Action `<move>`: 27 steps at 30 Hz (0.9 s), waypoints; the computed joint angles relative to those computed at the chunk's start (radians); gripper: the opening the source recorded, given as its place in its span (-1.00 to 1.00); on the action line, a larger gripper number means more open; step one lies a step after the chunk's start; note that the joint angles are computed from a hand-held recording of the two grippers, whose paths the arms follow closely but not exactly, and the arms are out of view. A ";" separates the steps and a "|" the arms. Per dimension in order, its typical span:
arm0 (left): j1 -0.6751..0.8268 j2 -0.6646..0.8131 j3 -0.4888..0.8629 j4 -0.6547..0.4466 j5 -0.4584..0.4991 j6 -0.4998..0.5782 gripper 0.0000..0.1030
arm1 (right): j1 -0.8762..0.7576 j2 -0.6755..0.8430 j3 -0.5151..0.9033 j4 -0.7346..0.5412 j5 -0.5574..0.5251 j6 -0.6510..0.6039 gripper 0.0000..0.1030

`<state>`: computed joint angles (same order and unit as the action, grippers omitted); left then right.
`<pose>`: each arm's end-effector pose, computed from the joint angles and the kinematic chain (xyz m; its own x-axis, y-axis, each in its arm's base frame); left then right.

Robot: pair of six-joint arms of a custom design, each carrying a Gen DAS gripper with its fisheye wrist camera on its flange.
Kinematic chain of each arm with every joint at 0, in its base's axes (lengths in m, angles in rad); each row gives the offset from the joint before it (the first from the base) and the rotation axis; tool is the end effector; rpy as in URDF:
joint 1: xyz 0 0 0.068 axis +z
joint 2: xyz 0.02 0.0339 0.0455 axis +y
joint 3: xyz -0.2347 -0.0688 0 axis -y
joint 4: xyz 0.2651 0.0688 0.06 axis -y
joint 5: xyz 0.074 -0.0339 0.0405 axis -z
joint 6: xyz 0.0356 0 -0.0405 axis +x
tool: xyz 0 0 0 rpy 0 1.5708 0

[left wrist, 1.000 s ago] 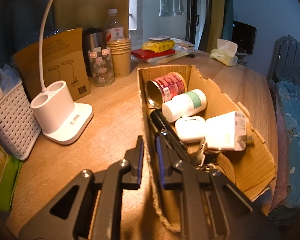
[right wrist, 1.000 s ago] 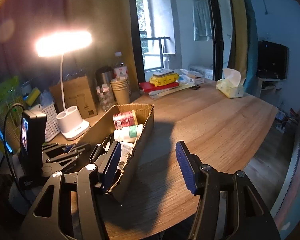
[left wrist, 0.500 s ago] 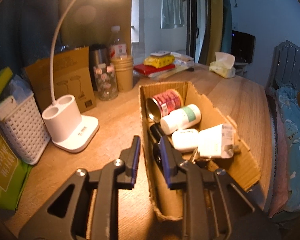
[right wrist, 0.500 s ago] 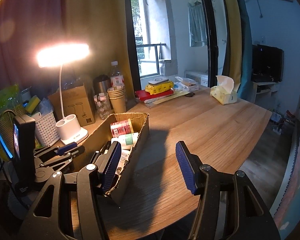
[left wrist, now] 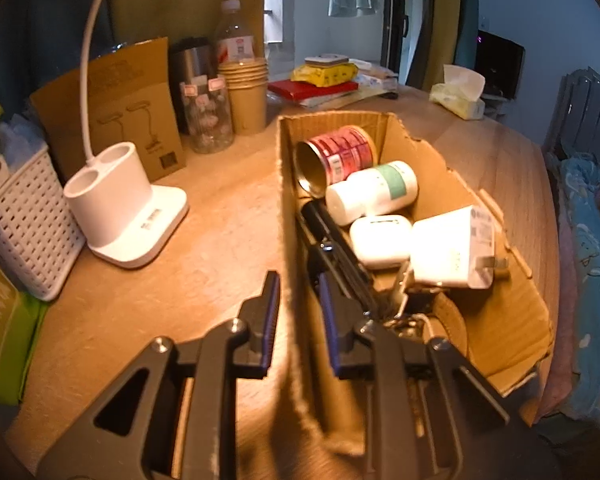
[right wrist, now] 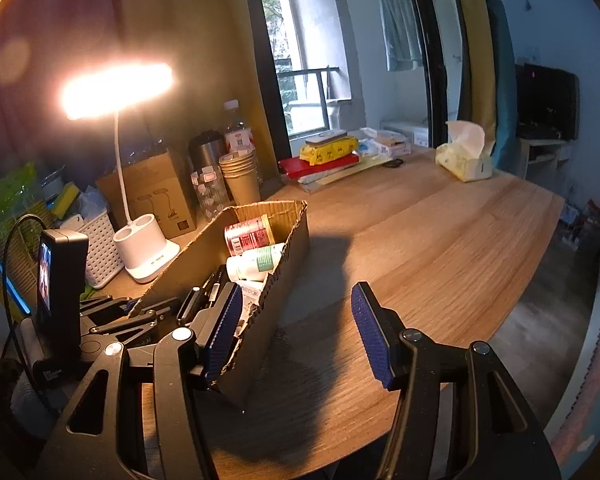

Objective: Organize rigid objects

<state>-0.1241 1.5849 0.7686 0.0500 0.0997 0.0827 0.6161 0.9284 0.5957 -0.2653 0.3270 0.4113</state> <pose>0.3245 -0.0440 0.1202 -0.6697 0.1664 -0.7237 0.2505 0.9681 -0.0093 0.2013 0.1285 0.2109 -0.5533 0.0721 -0.8298 -0.1193 0.9791 0.1647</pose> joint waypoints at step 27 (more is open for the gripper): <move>-0.291 0.503 0.663 -0.243 -0.207 -0.201 -0.71 | -0.583 0.408 0.099 0.293 -0.499 -0.163 0.16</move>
<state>-0.4149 2.0878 1.4312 -0.1934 -0.1078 -0.1186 0.0334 1.3364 0.6951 0.0276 -0.1719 0.2485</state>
